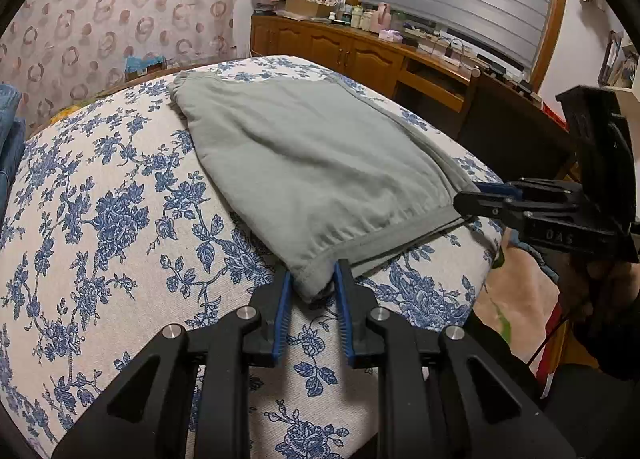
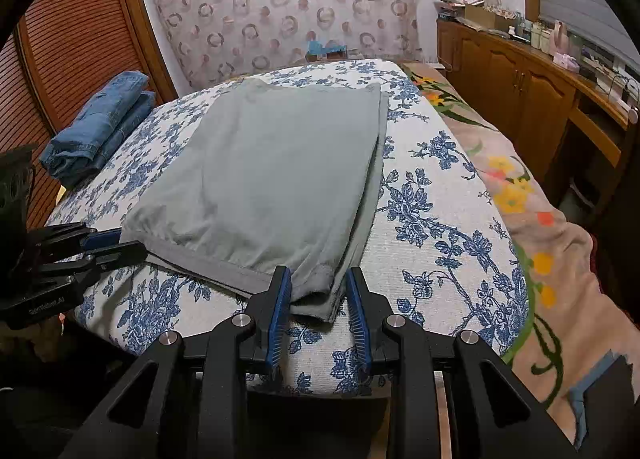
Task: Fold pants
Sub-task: 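Close the left tool on the shorts' folded edge while the right tool closes beside it, then lift the folded edge of the shorts up with both tools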
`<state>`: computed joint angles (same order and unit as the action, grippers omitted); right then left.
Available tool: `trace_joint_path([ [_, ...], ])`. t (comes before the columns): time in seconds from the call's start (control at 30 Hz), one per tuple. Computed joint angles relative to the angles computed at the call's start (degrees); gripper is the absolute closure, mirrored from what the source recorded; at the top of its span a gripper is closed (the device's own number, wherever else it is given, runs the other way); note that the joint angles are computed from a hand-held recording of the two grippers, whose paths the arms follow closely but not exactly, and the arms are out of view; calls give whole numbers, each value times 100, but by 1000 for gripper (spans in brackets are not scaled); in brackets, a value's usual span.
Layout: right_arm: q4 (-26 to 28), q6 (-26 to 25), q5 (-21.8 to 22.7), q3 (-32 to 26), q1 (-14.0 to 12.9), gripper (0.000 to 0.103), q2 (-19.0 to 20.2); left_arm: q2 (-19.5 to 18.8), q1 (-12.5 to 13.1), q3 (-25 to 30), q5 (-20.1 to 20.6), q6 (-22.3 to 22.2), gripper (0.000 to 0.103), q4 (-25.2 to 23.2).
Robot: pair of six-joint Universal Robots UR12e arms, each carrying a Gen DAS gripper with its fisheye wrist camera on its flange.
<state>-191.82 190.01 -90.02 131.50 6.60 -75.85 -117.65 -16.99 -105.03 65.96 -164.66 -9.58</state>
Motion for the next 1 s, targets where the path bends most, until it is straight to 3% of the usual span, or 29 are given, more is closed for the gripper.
trace_joint_path([
  [0.23,-77,-66,124,3,-28,74,23,-8,15,-17,-48,-29,81,53],
  [0.33,-122,-223,303,31,-74,89,23,-4,20,-29,-69,-37,88,89],
  [0.43,-116,-255,603,73,-197,93,-15,28,41,-70,-177,-20,90,208],
  [1.0,-1018,-312,962,235,-322,96,-253,336,153,-161,-511,-197,94,969],
])
